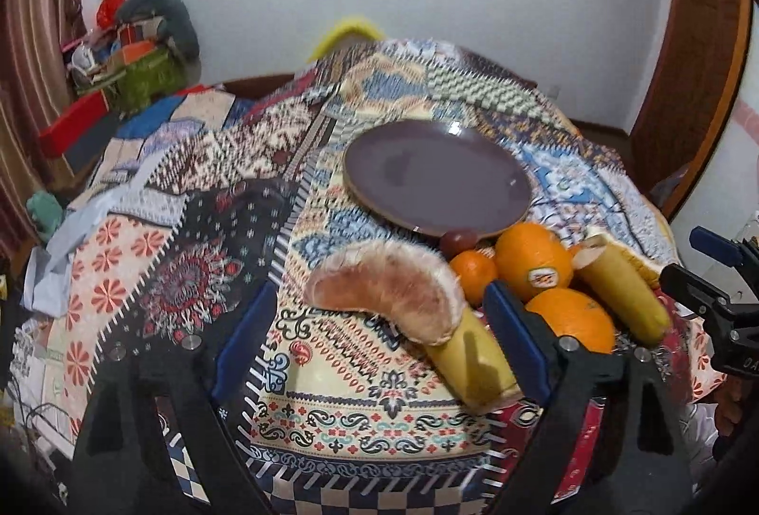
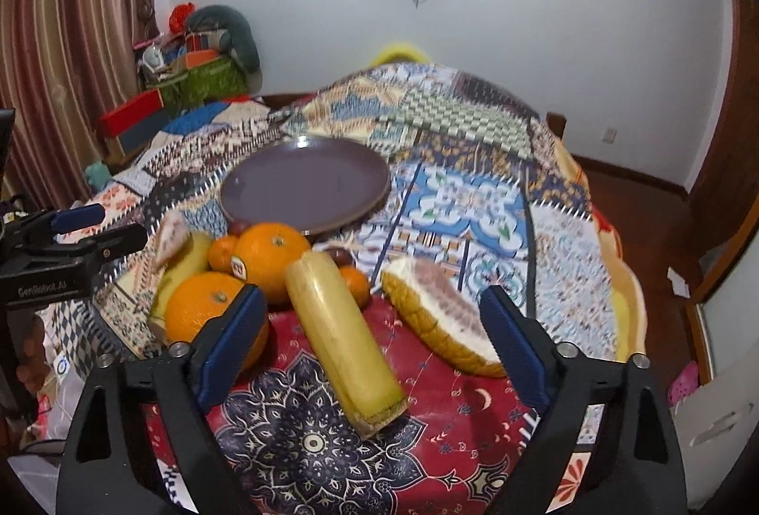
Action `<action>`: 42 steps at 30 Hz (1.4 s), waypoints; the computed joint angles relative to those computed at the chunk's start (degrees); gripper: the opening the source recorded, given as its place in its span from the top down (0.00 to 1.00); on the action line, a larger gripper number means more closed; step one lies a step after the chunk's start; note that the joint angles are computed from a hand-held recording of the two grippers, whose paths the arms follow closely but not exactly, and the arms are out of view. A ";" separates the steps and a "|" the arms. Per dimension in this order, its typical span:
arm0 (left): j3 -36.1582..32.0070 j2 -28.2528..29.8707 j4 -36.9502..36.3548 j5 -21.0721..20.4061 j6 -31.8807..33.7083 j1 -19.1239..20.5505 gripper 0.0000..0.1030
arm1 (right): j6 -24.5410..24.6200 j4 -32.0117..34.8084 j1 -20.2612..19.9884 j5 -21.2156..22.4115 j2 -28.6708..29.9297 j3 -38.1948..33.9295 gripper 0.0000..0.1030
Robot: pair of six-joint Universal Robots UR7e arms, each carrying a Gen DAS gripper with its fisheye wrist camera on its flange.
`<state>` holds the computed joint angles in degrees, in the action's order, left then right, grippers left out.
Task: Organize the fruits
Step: 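Grasp the wrapped pomelo segment with the left tool while the right tool grasps a yellow cylinder, then lift and carry the pomelo segment and yellow cylinder toward the purple plate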
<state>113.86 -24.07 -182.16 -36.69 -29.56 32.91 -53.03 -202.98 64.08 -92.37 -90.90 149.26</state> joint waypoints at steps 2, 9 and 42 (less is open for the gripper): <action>-0.38 -0.07 1.06 -1.07 -0.81 0.87 0.13 | 0.12 1.56 -0.13 -0.30 0.47 -0.63 0.25; -2.96 0.99 3.03 -3.01 0.44 2.42 0.13 | 0.52 6.26 -0.77 -0.67 0.50 -1.81 0.38; 4.65 -3.71 4.44 -6.99 -0.51 2.08 0.68 | 1.97 11.73 -1.83 1.34 0.18 -2.50 0.64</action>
<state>118.51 -27.78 -177.72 -43.68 -30.07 34.99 -51.06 -191.25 62.25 -91.03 -90.73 146.75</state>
